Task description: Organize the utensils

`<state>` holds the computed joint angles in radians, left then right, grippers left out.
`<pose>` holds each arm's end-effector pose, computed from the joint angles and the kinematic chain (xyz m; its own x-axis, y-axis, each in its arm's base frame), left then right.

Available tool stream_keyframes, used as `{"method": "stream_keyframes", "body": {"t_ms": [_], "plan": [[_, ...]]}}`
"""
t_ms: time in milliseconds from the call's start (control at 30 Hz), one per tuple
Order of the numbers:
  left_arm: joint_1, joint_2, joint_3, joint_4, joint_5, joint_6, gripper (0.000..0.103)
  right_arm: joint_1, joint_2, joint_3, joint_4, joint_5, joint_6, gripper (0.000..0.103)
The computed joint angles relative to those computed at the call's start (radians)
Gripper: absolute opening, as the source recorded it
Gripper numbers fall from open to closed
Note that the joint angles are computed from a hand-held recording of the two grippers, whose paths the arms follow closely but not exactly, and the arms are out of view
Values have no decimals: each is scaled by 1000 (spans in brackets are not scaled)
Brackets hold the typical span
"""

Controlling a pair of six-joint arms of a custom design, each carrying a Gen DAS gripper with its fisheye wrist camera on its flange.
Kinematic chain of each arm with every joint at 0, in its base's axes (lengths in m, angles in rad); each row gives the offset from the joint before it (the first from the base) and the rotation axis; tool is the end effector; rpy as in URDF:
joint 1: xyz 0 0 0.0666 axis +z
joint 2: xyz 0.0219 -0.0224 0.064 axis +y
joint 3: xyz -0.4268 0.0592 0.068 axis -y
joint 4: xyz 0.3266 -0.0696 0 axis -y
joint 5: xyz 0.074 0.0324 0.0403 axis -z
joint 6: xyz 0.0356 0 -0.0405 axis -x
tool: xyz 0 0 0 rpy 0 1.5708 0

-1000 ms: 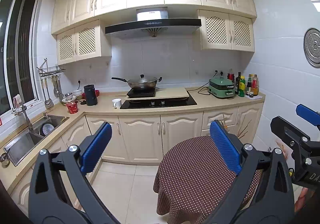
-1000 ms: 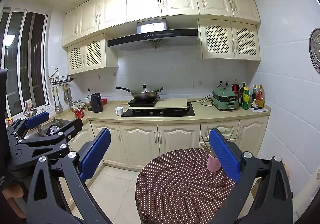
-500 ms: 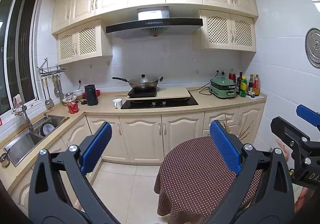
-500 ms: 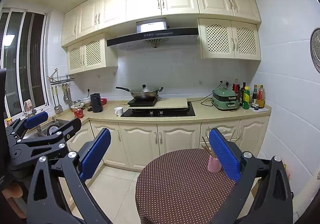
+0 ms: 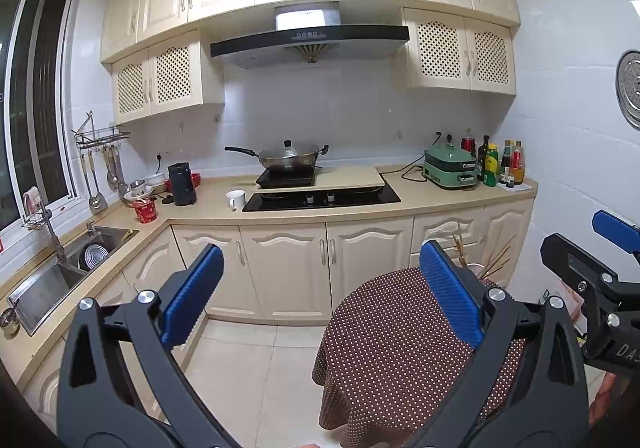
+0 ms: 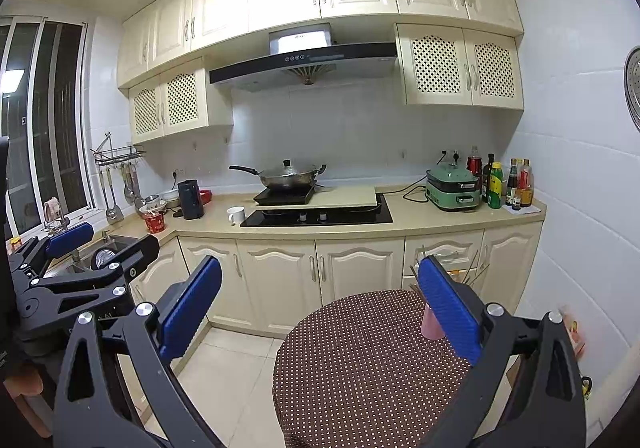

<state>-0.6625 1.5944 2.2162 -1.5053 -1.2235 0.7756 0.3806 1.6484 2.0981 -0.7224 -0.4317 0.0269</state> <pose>0.3514 -0.2322 0.6792 -0.2524 -0.1053 -0.9619 -0.6131 0.7865 0.0747 0.4767 0.2064 0.6640 -0.2308 -0.1187 -0.9657 -0.7180 0.6906 0.0867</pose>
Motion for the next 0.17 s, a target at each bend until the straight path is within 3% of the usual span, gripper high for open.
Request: {"method": "stream_keyframes", "body": {"t_ms": [167], "plan": [[50,-24,-56,88,63,-68,97,23,39,44,-28,36,-8,95]]}}
